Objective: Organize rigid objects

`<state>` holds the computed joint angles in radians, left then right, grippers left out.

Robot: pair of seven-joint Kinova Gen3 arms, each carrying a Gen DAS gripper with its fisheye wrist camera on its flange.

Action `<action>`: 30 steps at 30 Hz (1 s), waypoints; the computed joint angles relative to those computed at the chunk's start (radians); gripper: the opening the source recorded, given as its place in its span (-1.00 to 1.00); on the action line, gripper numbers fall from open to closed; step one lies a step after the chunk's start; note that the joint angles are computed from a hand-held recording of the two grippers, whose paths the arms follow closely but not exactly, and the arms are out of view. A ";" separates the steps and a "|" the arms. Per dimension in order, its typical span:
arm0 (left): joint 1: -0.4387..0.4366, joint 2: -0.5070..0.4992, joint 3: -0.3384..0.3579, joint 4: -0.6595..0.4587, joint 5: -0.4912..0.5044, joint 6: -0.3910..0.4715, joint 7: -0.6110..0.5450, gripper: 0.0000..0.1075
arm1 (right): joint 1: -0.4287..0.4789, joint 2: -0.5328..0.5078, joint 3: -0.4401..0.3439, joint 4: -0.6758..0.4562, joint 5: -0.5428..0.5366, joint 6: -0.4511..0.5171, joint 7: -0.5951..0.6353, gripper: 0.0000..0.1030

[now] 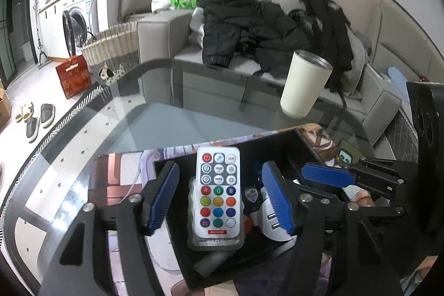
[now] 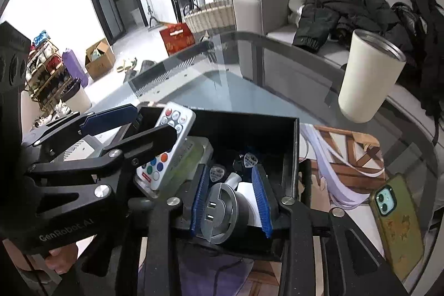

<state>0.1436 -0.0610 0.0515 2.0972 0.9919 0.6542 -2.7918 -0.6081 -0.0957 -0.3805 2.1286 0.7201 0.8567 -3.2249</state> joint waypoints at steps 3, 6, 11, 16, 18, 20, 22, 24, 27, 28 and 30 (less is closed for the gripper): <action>-0.005 -0.047 -0.024 0.051 0.122 -0.021 -0.122 0.50 | -0.019 -0.026 -0.045 0.012 0.061 0.046 -0.089 -0.13; 0.081 -0.111 -0.116 0.104 0.236 -0.065 -0.244 0.55 | -0.048 -0.040 -0.104 0.015 0.131 0.133 -0.186 -0.02; 0.015 -0.196 -0.092 0.181 0.435 -0.088 -0.447 0.72 | -0.117 -0.043 -0.175 0.016 0.231 0.280 -0.304 0.03; -0.085 -0.236 -0.064 0.211 0.492 -0.010 -0.543 0.73 | -0.200 -0.006 -0.219 0.013 0.302 0.431 -0.387 0.28; -0.087 -0.219 -0.039 0.184 0.415 -0.037 -0.476 0.73 | -0.223 -0.007 -0.183 0.003 0.283 0.415 -0.353 0.31; -0.132 -0.177 0.010 0.151 0.333 -0.012 -0.394 0.50 | -0.225 -0.015 -0.128 -0.004 0.242 0.349 -0.301 0.30; -0.201 -0.128 0.093 0.116 0.252 0.015 -0.313 0.09 | -0.201 -0.015 -0.087 -0.009 0.188 0.292 -0.250 0.30; -0.197 -0.097 0.119 0.087 0.171 0.001 -0.232 0.05 | -0.180 -0.016 -0.056 -0.007 0.148 0.246 -0.206 0.30; -0.074 -0.096 0.034 0.085 0.119 -0.058 -0.182 0.05 | -0.144 -0.029 -0.059 0.020 0.140 0.184 -0.220 0.30; -0.028 -0.101 -0.002 0.096 0.134 -0.077 -0.198 0.07 | -0.137 -0.032 -0.064 0.022 0.143 0.180 -0.224 0.30; 0.013 -0.131 -0.036 0.130 0.182 -0.113 -0.258 0.12 | -0.136 -0.039 -0.098 0.031 0.173 0.206 -0.267 0.30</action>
